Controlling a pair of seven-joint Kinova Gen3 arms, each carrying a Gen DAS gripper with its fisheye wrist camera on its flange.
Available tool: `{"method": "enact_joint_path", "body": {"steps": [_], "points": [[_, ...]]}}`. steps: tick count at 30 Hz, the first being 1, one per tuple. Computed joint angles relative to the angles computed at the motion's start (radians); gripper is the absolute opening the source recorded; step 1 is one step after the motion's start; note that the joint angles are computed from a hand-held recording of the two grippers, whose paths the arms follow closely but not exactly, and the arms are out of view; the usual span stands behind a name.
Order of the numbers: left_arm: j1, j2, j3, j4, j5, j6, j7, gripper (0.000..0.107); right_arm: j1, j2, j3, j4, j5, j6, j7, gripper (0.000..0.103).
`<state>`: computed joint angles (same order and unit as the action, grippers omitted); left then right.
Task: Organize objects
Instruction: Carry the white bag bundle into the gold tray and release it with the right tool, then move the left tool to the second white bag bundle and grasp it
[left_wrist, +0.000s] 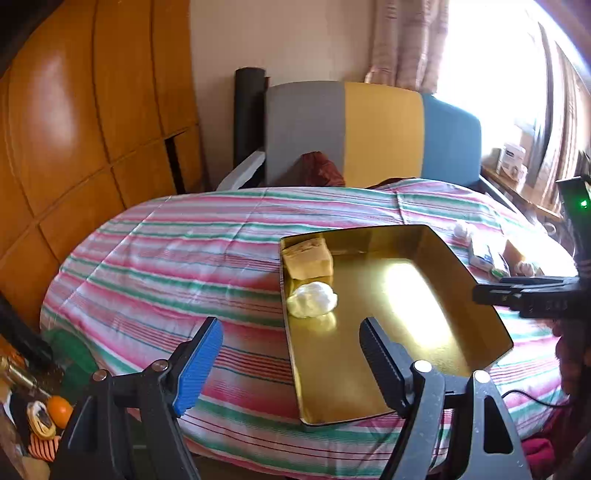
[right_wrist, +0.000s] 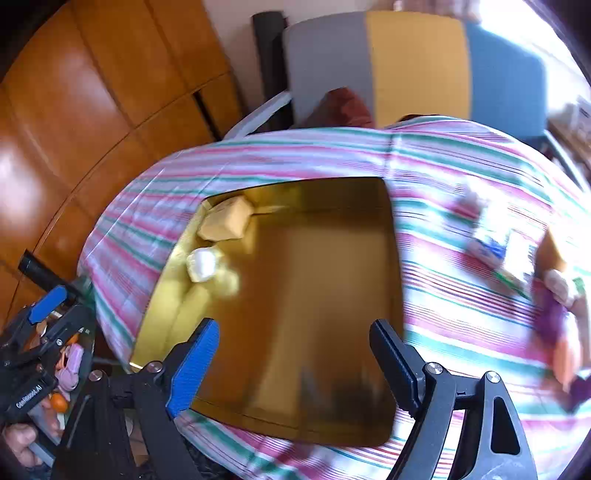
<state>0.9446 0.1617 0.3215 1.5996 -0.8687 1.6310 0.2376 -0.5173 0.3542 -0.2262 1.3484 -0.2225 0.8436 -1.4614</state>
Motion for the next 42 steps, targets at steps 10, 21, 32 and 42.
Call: {"method": "enact_joint_path", "body": {"steps": [10, 21, 32, 42], "points": [[0.055, 0.095, -0.034, -0.135, -0.048, 0.018, -0.159, 0.078, 0.157, -0.099, 0.038, 0.147, -0.08, -0.114, 0.024, 0.084], [0.11, 0.186, -0.106, -0.276, -0.067, -0.018, -0.344, 0.078, 0.277, -0.127, 0.079, 0.187, -0.116, -0.168, 0.029, 0.085], [0.088, 0.219, -0.159, -0.354, -0.006, -0.164, -0.489, 0.077, 0.325, -0.105, 0.158, 0.188, -0.023, -0.27, -0.12, 0.085], [-0.048, 0.284, -0.189, -0.509, 0.217, -0.355, -0.68, 0.072, 0.48, -0.073, 0.102, 0.209, -0.167, -0.3, -0.148, 0.087]]}}
